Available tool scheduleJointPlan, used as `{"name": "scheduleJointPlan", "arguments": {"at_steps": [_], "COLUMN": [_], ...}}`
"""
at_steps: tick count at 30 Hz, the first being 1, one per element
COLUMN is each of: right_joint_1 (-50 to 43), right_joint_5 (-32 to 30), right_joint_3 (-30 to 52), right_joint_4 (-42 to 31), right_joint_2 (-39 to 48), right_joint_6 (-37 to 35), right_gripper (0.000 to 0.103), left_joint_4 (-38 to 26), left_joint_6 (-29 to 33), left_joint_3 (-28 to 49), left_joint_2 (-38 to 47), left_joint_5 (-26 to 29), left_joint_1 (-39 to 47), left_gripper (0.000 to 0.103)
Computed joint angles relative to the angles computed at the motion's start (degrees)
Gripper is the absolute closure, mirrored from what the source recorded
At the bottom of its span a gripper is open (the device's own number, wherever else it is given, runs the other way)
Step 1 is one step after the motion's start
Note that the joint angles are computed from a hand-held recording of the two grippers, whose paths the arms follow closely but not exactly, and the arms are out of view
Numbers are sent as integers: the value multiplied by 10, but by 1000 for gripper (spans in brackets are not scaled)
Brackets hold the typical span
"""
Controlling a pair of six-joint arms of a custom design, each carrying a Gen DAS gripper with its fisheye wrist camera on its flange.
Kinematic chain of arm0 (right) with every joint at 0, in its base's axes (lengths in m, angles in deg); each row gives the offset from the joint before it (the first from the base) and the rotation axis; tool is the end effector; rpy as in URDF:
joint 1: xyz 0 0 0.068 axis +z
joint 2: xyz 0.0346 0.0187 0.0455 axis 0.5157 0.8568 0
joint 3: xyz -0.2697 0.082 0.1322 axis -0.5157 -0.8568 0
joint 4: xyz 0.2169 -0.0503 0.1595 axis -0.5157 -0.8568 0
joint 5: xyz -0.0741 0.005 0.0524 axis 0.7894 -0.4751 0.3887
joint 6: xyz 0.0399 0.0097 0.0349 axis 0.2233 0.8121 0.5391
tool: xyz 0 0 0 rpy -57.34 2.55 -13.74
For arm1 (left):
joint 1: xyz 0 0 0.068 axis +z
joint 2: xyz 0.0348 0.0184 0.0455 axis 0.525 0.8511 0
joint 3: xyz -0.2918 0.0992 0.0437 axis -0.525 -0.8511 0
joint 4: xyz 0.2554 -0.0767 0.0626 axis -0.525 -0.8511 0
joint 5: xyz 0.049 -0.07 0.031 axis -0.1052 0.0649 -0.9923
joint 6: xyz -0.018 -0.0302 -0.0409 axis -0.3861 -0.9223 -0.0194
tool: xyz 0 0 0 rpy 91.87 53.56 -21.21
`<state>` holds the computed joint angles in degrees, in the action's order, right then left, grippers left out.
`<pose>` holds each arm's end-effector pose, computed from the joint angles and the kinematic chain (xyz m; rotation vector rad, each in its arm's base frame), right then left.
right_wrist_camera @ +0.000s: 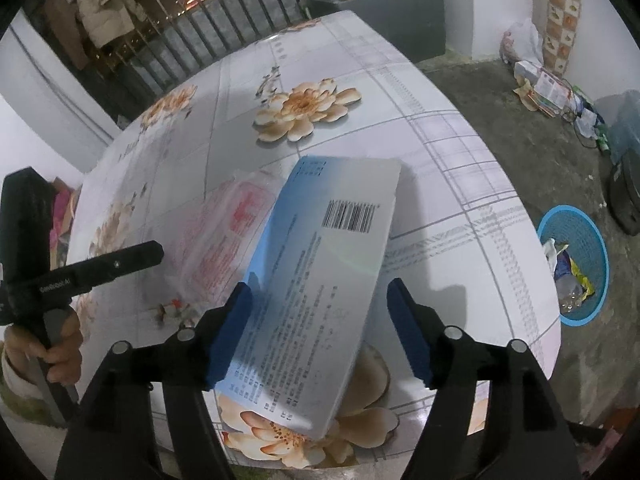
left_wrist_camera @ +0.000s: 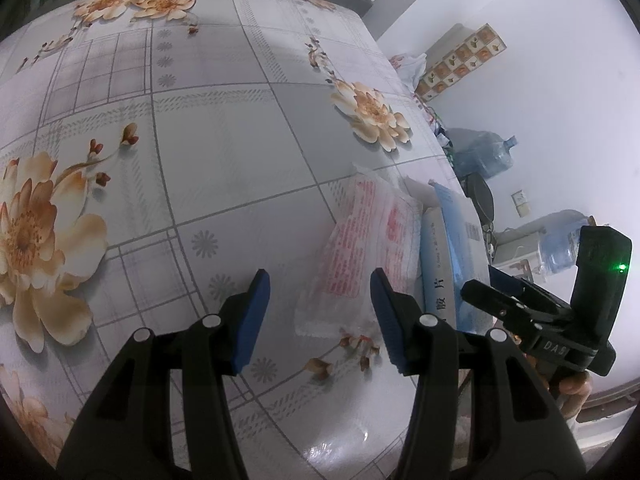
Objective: Collect trash
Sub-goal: 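Lift the box with the right gripper while the left gripper grasps the clear red-print bag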
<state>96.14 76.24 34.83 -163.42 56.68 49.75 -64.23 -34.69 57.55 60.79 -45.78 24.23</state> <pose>0.1253 0.2380 0.3818 0.4331 2.6414 0.2403 0.1953 -0.0461 0.3456 0.5028 2.6984 -0.8655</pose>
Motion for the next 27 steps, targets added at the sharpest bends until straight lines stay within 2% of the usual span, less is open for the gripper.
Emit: {"name": "scheduleJointPlan", "arguments": {"at_steps": [8,12,14,19,27], "right_joint_1": [6,6,5,4,2], "right_joint_5": [0,2,1,2,1], "right_joint_3": [-10,-28,-36,-46,-60], "right_joint_4": [18,37,46,56,70], "right_joint_2": [-1,-16,-24,-33,-45], "right_joint_6": [3,10,12,14,14], "right_gripper": [34,43,46,49,49], "left_joint_4": [8,14,12,13,2], "left_joint_6": [-3,-14,-13,-19,-19], "left_joint_3": [-5,-8,-10,-17,-18], "left_joint_2": [6,18,30,38,55], "left_joint_5": [22,52,76,121,224], "left_joint_1": [-14,-13,-8,-2,22], "left_gripper": [55,60,66,69,69]}}
